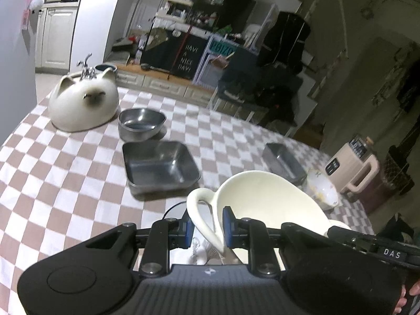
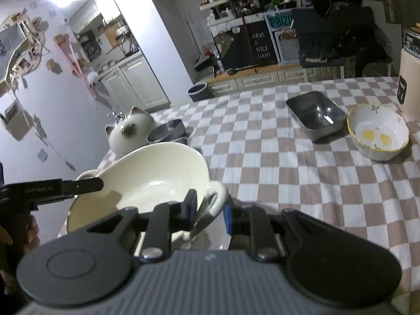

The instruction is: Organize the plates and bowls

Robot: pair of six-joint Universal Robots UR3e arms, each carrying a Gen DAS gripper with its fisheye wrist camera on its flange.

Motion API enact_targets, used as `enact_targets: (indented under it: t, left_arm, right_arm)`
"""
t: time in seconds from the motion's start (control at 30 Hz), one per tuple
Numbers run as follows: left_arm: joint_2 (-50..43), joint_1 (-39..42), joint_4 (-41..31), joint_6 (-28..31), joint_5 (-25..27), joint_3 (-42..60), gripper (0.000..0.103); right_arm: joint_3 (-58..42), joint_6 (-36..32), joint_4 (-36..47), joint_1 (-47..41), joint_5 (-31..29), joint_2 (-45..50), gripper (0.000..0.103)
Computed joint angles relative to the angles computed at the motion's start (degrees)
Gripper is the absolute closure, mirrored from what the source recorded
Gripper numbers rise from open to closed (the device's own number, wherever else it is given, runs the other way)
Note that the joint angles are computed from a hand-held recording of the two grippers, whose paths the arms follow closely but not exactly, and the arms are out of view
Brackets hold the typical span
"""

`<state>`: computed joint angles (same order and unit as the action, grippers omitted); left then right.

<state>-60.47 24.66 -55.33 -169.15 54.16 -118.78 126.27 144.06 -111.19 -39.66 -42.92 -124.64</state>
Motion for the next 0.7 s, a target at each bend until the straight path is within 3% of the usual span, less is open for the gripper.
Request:
enact_targets:
  t: [0.4,0.7]
  left_arm:
    - [-8.4,-6.5,3.0,-2.0,8.2,2.5,0.078]
    - [-8.0,-3.5,1.3,-0.2,7.8,1.8,0.078]
  right_arm:
    - [-0.9,9.6,-11.0,8.3,-9.5,8.0,0.077]
    - [-2.5,12.5,-15.0,13.0,-12.1,12.6,0.077]
